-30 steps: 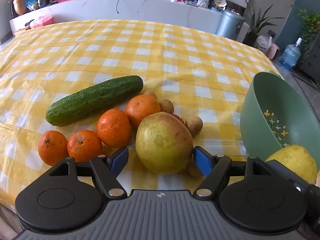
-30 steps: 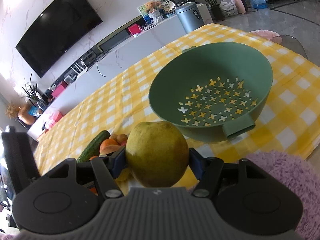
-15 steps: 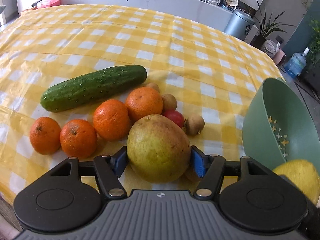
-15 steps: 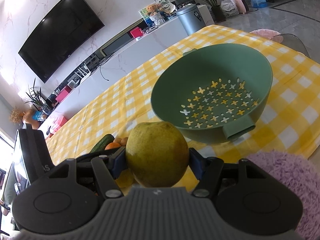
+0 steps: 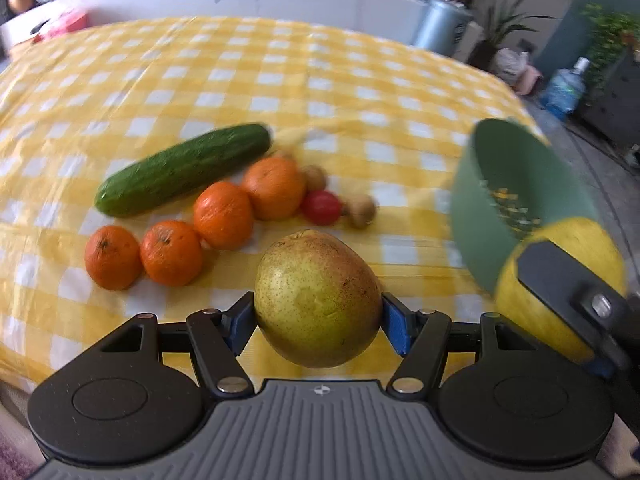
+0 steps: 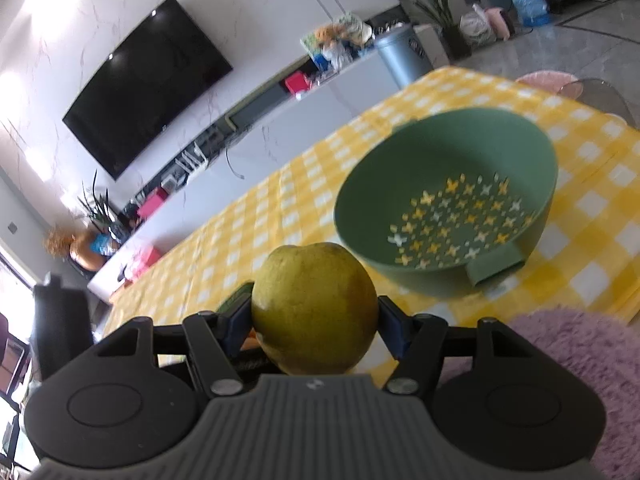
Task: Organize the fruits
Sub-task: 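Lift the brown pear with the left tool while the right tool carries its pear toward the colander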
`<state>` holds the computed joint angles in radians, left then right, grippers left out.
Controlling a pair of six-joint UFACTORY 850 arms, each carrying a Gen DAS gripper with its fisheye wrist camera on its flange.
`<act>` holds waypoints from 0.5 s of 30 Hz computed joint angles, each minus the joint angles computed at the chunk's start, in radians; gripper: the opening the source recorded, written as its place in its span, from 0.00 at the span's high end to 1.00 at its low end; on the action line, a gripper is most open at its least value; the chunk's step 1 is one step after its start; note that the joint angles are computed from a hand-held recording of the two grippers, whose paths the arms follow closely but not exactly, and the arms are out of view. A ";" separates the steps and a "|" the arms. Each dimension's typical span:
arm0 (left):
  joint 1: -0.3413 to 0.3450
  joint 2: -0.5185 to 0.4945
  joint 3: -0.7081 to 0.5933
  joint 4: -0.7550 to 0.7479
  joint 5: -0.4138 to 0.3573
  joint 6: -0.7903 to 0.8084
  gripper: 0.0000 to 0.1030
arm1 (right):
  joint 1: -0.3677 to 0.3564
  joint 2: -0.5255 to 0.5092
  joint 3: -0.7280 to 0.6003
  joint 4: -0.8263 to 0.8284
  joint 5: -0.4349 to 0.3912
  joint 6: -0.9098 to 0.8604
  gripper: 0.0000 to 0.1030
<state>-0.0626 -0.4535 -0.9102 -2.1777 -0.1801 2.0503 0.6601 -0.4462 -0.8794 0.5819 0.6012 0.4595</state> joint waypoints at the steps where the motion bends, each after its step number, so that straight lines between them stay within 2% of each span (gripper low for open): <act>1: 0.004 0.014 0.012 0.016 -0.024 -0.005 0.28 | -0.002 0.005 0.008 -0.011 0.014 0.023 0.39; 5: 0.018 0.056 0.043 0.045 -0.124 0.015 0.28 | -0.026 0.038 0.058 -0.069 0.074 0.142 0.39; 9: 0.028 0.075 0.058 0.012 -0.226 0.082 0.28 | -0.038 0.066 0.089 0.025 0.121 0.093 0.39; 13: 0.040 0.057 0.038 0.038 -0.330 0.029 0.28 | -0.072 0.044 0.064 0.105 0.099 0.052 0.39; 15: 0.044 0.035 0.009 0.087 -0.365 -0.013 0.28 | -0.100 0.015 0.033 0.074 0.052 0.082 0.39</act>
